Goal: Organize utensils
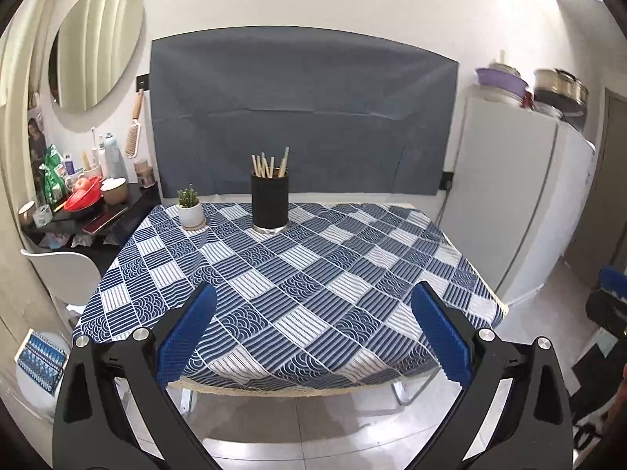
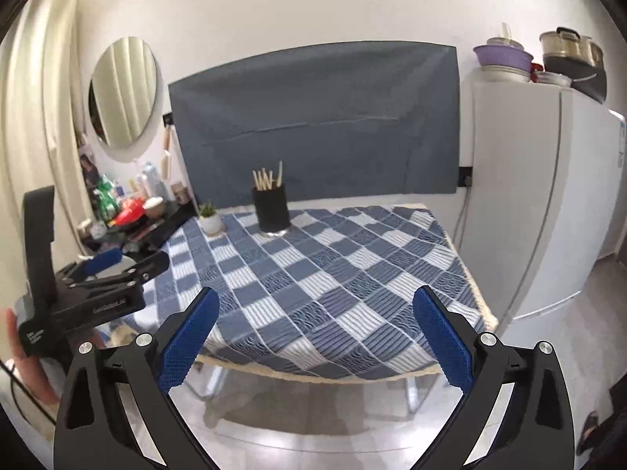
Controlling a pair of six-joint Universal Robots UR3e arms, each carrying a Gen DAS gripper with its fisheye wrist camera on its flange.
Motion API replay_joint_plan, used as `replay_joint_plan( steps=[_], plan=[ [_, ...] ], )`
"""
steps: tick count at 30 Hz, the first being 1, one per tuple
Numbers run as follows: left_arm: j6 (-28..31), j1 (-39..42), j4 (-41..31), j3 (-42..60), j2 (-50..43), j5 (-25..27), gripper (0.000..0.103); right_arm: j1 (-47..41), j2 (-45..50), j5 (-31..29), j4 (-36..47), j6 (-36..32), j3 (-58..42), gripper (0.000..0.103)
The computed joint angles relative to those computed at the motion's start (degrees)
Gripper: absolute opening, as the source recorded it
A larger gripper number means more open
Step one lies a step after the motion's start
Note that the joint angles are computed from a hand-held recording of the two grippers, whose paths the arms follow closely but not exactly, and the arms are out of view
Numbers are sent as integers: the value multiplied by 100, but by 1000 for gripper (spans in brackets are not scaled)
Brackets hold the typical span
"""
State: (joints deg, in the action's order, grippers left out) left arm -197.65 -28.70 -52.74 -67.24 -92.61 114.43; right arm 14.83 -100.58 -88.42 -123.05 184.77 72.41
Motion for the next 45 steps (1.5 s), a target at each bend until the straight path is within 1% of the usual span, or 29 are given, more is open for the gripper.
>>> replay_joint_plan(
  steps=[2,4,6,8,12,13,15,17,20,26,29,33,39,45],
  plan=[
    [38,-141,54,-139,48,31,97,105,-98,-214,-142,-11,164,95],
    [68,-267,125,-315,153,116,97,136,-155,-208,-166,8,228,95],
    [35,-256,71,-427,292,23,97,202,-157,-257,-142,82,206,95],
    [78,-288,88,-538,391,99,97,297,-129,-299,-76,98,134,95],
    [86,-199,112,-752,601,-67,97,604,-31,-631,-23,226,12,95],
    [141,-163,194,-880,683,-113,97,673,-13,-643,-9,252,-14,95],
    [213,-185,282,-996,714,8,97,852,56,-807,-43,286,-66,95],
    [310,-130,394,-1163,806,-70,97,1001,143,-952,-44,343,-151,95],
    [316,7,431,-1310,928,-305,97,1072,201,-933,62,436,-268,95],
    [339,224,510,-1499,1068,-637,97,1326,407,-1268,244,552,-558,95],
    [460,330,662,-1663,1113,-687,97,1449,557,-1445,281,616,-702,95],
    [543,549,791,-1867,1219,-925,97,1431,708,-1296,357,724,-887,95],
    [866,1089,1024,-2154,1324,-1526,97,1637,1179,-1654,389,856,-1310,95],
    [1168,1648,1193,-2216,1305,-2008,97,1716,1662,-1728,380,956,-1714,95]
  ],
)
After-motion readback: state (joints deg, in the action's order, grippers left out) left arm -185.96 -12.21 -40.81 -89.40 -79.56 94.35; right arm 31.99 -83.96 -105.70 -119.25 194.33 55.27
